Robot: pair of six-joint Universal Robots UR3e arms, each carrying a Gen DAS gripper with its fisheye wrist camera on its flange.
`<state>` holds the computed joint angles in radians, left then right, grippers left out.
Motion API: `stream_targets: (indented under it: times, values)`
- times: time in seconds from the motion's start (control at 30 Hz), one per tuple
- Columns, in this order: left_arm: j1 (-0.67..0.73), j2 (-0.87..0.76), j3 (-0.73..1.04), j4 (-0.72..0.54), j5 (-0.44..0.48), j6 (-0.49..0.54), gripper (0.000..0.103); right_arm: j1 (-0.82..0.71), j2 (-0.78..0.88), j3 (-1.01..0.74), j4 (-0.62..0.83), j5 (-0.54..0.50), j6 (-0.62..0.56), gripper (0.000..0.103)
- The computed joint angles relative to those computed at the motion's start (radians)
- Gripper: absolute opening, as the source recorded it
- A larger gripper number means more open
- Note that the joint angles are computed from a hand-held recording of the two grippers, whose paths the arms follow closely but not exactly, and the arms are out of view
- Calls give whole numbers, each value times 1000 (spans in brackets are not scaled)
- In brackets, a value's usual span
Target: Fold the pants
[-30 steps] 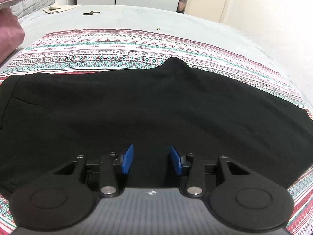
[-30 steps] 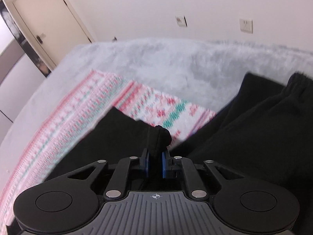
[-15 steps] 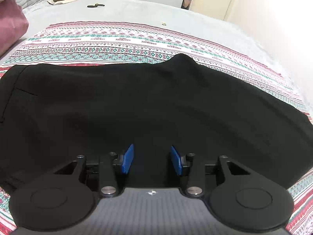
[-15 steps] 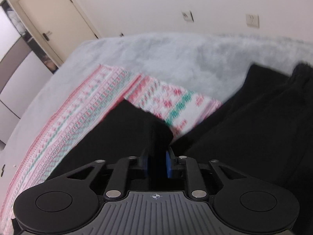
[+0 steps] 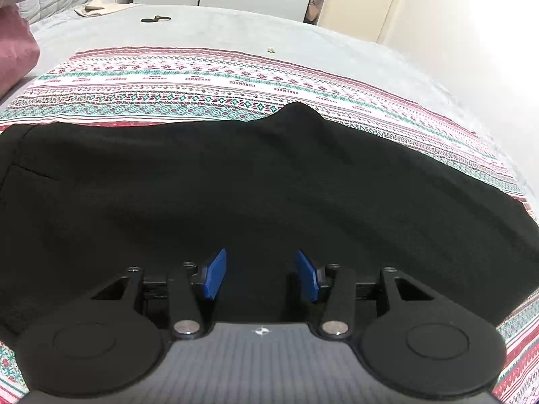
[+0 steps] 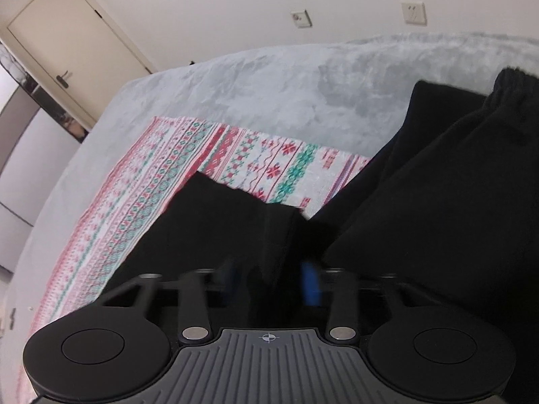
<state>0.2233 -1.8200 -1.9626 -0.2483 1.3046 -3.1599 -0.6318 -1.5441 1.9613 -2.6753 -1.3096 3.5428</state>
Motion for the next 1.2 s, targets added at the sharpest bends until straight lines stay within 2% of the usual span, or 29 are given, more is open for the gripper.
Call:
stream_targets:
  times: [0.27, 0.37, 0.5, 0.63, 0.67, 0.77, 0.87, 0.97, 1.1, 1.17, 1.2]
  values:
    - [2, 10, -20, 4, -12, 18, 70, 92, -3, -26, -76, -72, 36, 8]
    - [5, 15, -20, -3, -19, 22, 70, 195, -3, -41, -185, -174, 21, 7]
    - [29, 22, -13, -27, -39, 11, 70, 436, 69, -107, -379, -366, -162, 7]
    - [31, 16, -1, -32, -39, -10, 70, 747, 264, -244, -522, -472, -511, 7]
    - [32, 15, 1, -34, -40, -15, 70, 820, 316, -285, -512, -464, -596, 7]
    - [44, 16, 4, -40, -58, -27, 70, 1026, 456, -415, -348, -447, -816, 7]
    - [66, 24, -2, -50, -83, -27, 70, 1175, 549, -489, -182, -442, -947, 7]
    - [93, 33, -7, -69, -121, -27, 70, 1258, 600, -491, -241, -524, -980, 9]
    - [119, 42, -9, -81, -163, -26, 70, 1217, 563, -485, -193, -477, -884, 18]
    - [121, 46, -9, -81, -172, -28, 70, 1208, 562, -463, -237, -494, -893, 34]
    - [124, 49, -10, -81, -180, -28, 70, 1209, 563, -454, -257, -508, -898, 40]
